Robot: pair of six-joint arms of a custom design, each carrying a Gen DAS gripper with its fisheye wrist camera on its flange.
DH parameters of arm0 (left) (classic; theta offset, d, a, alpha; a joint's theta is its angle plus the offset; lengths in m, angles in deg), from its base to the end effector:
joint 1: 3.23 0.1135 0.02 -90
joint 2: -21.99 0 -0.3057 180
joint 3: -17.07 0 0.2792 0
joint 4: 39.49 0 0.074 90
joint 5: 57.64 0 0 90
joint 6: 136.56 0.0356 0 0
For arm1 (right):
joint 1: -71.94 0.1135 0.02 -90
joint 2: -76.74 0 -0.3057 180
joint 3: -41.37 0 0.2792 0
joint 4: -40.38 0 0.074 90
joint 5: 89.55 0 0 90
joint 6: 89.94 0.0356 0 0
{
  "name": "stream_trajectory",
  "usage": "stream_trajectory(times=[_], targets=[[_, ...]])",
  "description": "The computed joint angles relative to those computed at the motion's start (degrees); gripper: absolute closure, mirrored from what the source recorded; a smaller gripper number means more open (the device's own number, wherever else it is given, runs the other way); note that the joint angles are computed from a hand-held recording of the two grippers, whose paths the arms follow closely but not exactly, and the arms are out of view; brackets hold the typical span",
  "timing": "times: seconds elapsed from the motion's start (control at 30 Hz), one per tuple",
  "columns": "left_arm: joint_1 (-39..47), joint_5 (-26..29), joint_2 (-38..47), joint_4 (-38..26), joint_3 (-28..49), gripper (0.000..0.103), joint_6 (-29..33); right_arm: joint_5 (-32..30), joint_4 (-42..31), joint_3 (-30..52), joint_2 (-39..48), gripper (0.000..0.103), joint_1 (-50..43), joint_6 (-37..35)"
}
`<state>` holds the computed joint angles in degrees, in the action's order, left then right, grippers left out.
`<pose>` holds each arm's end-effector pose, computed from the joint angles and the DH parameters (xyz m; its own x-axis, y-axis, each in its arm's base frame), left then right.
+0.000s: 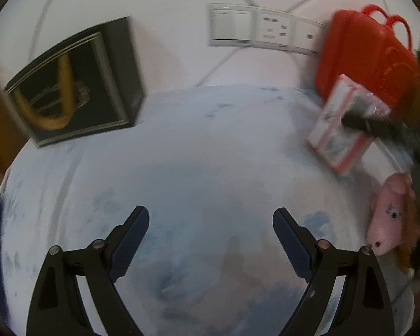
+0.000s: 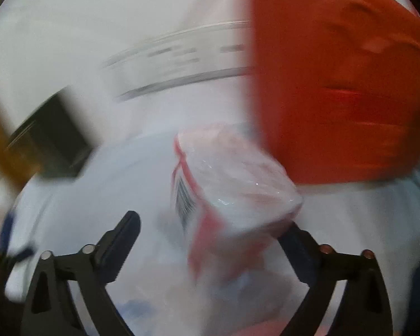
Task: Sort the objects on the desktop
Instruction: 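Reach the left tool toward the pink tissue pack and grasp it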
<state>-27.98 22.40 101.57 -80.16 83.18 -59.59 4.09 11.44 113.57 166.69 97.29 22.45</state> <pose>0.2751 -0.1201 0.2607 -0.7893 0.1193 -0.6023 0.1461 0.9893 0.0045 0.3270 0.1524 0.2544 -0.7558 0.0626 -0.6518 -0.1082 0.9698 0.2186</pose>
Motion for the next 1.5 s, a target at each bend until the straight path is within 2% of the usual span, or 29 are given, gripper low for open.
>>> stream_trajectory(times=[0.07, 0.17, 0.37, 0.47, 0.57, 0.63, 0.67, 0.7, 0.8, 0.87, 0.93, 0.97, 1.0, 1.07, 1.17, 1.23, 1.3, 1.4, 1.5], targets=[[1.61, 0.03, -2.49, -1.56, -1.33, 0.012, -0.18, -1.51, 0.49, -1.04, -0.48, 0.01, 5.33, -0.55], [3.32, -1.04, -7.79, -4.93, -3.53, 0.012, 0.35, -2.43, 2.05, -3.44, -1.96, 0.01, 11.33, 2.66], [7.51, 1.75, -11.76, -7.02, -4.36, 0.012, 2.26, 2.44, -1.77, -6.92, -6.67, 0.01, 15.07, 11.1], [7.76, 4.09, -9.73, -5.44, -3.24, 0.012, 2.79, 6.58, -6.25, -6.44, -8.47, 0.01, 15.46, 12.65], [6.78, 3.68, -5.98, -3.38, -2.23, 0.012, 2.78, 9.87, -8.81, -4.08, -6.84, 0.01, 13.63, 12.37], [6.58, 3.27, -2.08, -1.84, -1.24, 0.012, 2.16, 11.89, -10.07, -2.33, -4.98, 0.016, 11.97, 11.41], [6.76, 3.52, -0.43, -1.18, -0.85, 0.012, 2.13, 12.59, -10.26, -0.98, -3.3, 0.023, 10.78, 10.56], [6.95, 3.63, 1.44, -0.69, -0.36, 0.012, 2.03, 12.88, -10.24, 0.25, -1.59, 0.026, 9.73, 9.76], [7.36, 3.49, 5.33, 1.48, 0.23, 0.012, 2.12, 14.73, -10.62, 4.24, 4.43, 0.026, 7.61, 8.37], [7.71, 2.64, 7.58, 2.28, 0.83, 0.012, 2.21, 11.83, -9.47, 6.31, 8.38, 0.027, 6.85, 6.86], [8.5, 1.55, 8.75, 3.04, 0.93, 0.012, 2.37, 3.62, -6.42, 6.43, 10.01, 0.027, 7.36, 3.95], [9.01, 0.64, 8.82, 3.3, 0.77, 0.012, 2.34, -3.41, -4.18, 6.02, 10.5, 0.028, 8.08, 1.75], [9.46, 0.06, 8.6, 3.39, 0.52, 0.012, 2.29, -6.39, -3.05, 5.77, 10.62, 0.03, 9.25, 0.42], [11.26, 0.34, 7.25, 3.43, -0.47, 0.012, 2.46, -3.45, -2.25, 5.33, 9.64, 0.03, 11.04, -0.32], [13.67, 1.97, 4.76, 3.33, -1.57, 0.012, 2.38, 5.91, -2.14, 5.92, 8.9, 0.029, 9.2, 3.97], [14.63, 3.54, 3.11, 3.54, -1.66, 0.012, 1.99, 8.4, -2.48, 7.51, 10.16, 0.029, 7.38, 5.44], [15.77, 6.04, 1.31, 4.12, -1.42, 0.012, 0.46, 6.01, -3.34, 10.65, 13.54, 0.029, 5.99, 4.19], [16.1, 10.11, 1.06, 4.97, 0.39, 0.012, -1.52, -1.93, -1.26, 11.53, 16.41, 0.029, 6.24, 1.5], [13.25, 9.16, 3.92, 3.94, 3.77, 0.012, -1.47, -6.19, 0.86, 9.65, 16.41, 0.027, 8.2, 0.85]])
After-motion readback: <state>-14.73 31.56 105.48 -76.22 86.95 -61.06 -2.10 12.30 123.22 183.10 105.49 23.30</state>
